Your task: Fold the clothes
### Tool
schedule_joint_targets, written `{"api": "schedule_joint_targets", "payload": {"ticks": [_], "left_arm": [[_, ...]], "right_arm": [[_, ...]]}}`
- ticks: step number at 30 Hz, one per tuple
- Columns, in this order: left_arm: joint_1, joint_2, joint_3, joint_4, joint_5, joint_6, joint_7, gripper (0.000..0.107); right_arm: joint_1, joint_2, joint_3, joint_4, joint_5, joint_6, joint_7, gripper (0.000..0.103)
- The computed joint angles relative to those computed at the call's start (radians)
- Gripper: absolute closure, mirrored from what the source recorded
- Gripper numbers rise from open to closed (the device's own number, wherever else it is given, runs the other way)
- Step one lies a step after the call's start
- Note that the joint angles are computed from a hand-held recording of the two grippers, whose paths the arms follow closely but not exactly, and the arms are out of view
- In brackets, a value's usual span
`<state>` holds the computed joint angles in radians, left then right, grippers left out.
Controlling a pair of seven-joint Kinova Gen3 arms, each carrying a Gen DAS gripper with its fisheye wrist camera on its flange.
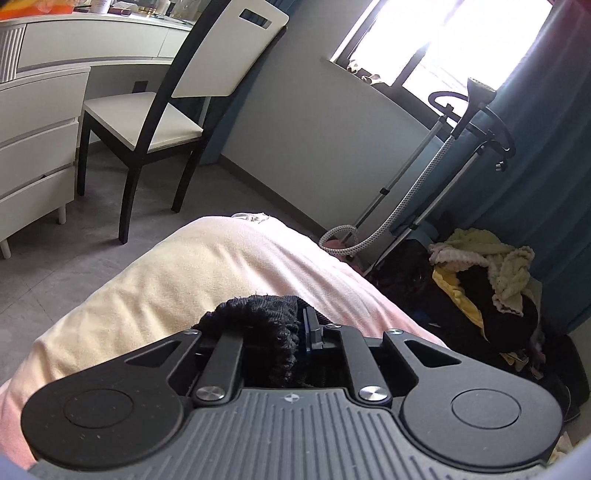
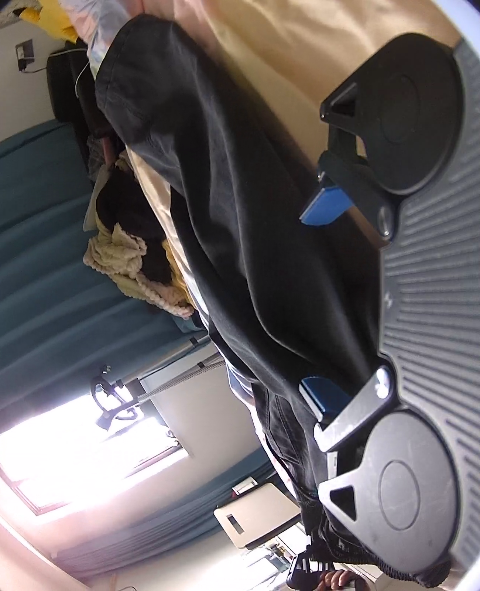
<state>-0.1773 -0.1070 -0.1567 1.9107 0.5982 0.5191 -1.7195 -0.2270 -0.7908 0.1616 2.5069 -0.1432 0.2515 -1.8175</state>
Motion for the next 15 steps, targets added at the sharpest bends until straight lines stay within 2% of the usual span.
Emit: {"api": "schedule_joint_targets", "payload": {"ticks": [2,4,6,7,11,13,15], "left_arm": [[0.029,-0.026,-0.030,-0.023,-0.037,0.067,0.022,0.072],[0.005,-0.061,0.006,-0.048,-0.118,0.141,0.073,0.027],[-0.022,-0.126,0.060,-0.041,-0.199,0.177,0.101,0.023],[-0.012,-0.162,0.061,-0.042,-0.231,0.211,0.110,0.020],[0.150,-0.309,-0.042,-0.033,-0.324,0.373,0.256,0.019],[0.191,-0.394,-0.051,-0.018,-0.358,0.455,0.337,0.019],[0.211,-0.471,-0.069,0.017,-0.340,0.536,0.418,0.019]], "right_arm": [[-0.030,0.007,0.031,0.001,-0.009,-0.012,-0.002,0.012],[-0.039,0.000,0.040,-0.002,-0.011,-0.012,-0.002,0.012],[-0.016,-0.027,0.013,-0.001,-0.010,-0.006,-0.008,0.012],[-0.005,-0.044,0.006,-0.003,-0.009,0.004,-0.011,0.012],[0.031,-0.113,-0.016,-0.016,-0.005,0.048,-0.021,0.012],[0.042,-0.155,-0.019,-0.026,-0.008,0.079,-0.028,0.012],[0.056,-0.193,-0.025,-0.037,-0.013,0.114,-0.039,0.012]]}}
